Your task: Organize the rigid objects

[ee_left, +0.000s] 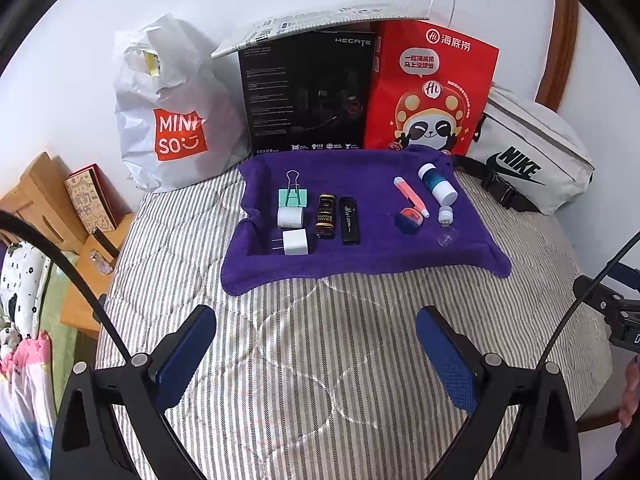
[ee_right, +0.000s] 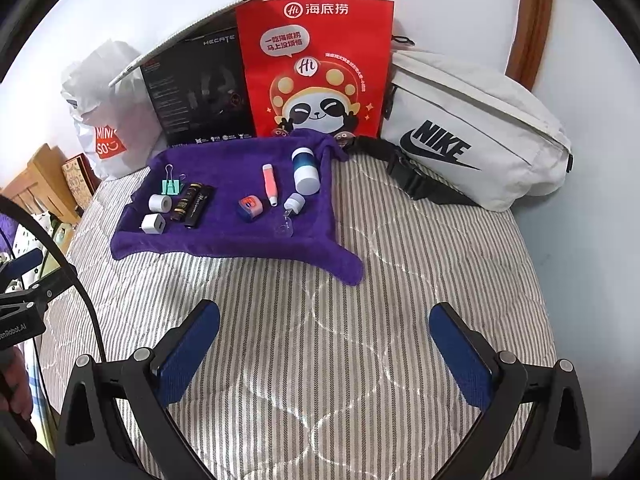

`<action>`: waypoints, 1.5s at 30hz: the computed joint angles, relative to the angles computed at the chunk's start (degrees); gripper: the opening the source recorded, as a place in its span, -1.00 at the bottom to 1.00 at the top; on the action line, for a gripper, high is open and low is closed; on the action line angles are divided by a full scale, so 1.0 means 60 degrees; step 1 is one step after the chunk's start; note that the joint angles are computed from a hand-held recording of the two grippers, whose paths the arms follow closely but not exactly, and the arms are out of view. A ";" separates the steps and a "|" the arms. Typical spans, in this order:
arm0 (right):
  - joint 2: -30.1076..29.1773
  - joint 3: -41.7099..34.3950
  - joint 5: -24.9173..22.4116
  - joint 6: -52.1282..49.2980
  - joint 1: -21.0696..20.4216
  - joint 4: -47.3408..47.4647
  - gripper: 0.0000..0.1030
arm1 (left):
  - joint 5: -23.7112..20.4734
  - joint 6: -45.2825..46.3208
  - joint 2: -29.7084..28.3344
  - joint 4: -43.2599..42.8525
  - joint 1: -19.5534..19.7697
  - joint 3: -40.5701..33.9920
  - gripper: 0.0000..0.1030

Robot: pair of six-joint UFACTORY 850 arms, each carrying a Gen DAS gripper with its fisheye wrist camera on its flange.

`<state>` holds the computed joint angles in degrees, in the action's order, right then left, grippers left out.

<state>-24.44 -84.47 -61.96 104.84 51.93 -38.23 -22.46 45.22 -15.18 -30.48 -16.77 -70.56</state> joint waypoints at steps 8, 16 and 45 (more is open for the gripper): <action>-0.0011 -0.0019 -0.0015 -0.0017 0.0019 0.0010 0.99 | -0.0015 -0.0182 -0.0016 0.0182 0.0008 -0.0008 0.96; -0.0004 -0.0035 -0.0040 0.0011 0.0043 -0.0022 1.00 | -0.0035 -0.0381 -0.0058 0.0430 -0.0019 -0.0047 0.96; 0.0017 -0.0002 -0.0034 -0.0055 0.0046 0.0034 1.00 | -0.0088 -0.0862 -0.0086 0.0991 -0.0037 -0.0078 0.96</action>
<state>-24.34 -84.48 -62.16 104.51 52.21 -38.03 -22.99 40.05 -15.69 -24.53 -16.99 -71.03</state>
